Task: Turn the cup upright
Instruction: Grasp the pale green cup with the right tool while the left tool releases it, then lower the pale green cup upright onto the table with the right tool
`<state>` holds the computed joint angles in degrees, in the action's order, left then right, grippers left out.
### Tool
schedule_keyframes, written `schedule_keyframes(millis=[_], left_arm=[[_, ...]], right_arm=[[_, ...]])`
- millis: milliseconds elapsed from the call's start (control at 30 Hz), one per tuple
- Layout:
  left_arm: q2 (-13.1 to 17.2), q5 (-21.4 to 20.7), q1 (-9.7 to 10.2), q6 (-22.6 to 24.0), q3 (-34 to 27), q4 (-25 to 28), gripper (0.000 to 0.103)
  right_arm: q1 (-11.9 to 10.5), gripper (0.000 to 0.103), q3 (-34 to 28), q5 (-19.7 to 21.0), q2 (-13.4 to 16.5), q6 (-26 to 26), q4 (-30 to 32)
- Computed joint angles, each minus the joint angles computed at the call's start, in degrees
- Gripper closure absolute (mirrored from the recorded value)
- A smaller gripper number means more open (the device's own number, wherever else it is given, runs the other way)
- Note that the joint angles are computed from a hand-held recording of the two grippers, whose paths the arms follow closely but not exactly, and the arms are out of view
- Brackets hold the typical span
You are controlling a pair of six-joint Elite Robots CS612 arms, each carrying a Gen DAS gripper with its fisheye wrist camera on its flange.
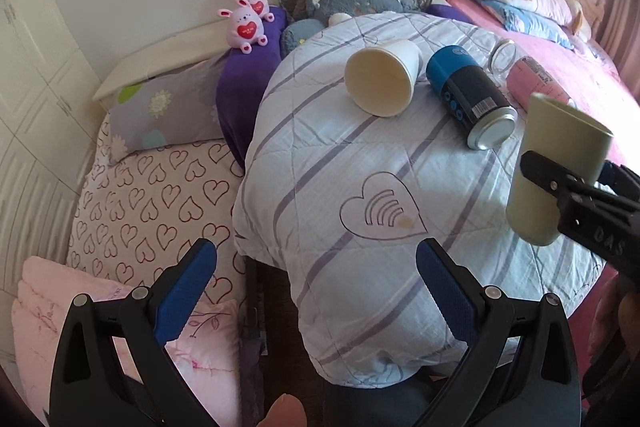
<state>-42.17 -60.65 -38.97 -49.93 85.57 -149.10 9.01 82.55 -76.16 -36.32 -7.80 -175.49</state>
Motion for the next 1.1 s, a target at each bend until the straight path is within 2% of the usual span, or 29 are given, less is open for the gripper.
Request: schedule_keyframes(millis=[167,367,733,1100], left_arm=[[-0.06,1.82,-1.41,-1.67,-1.31,4.10,0.002],[-0.04,3.45,-2.84,-5.57,-2.88,9.21,0.002],[-0.68,4.30,-3.80,-14.80,-3.53,14.09,0.002],[-0.97,5.90,-4.56,-17.85,-4.39,18.00,0.002]], right_arm=[[-0.80,0.024,3.40,1.42,0.80,-3.71,-11.02],[-1.86,0.024,5.02,5.45,2.20,-7.86,-17.53],[-3.90,0.024,6.77,12.46,3.03,-8.87,-23.48],[-4.65,0.022,7.15,14.79,3.10,-9.44,-25.16]])
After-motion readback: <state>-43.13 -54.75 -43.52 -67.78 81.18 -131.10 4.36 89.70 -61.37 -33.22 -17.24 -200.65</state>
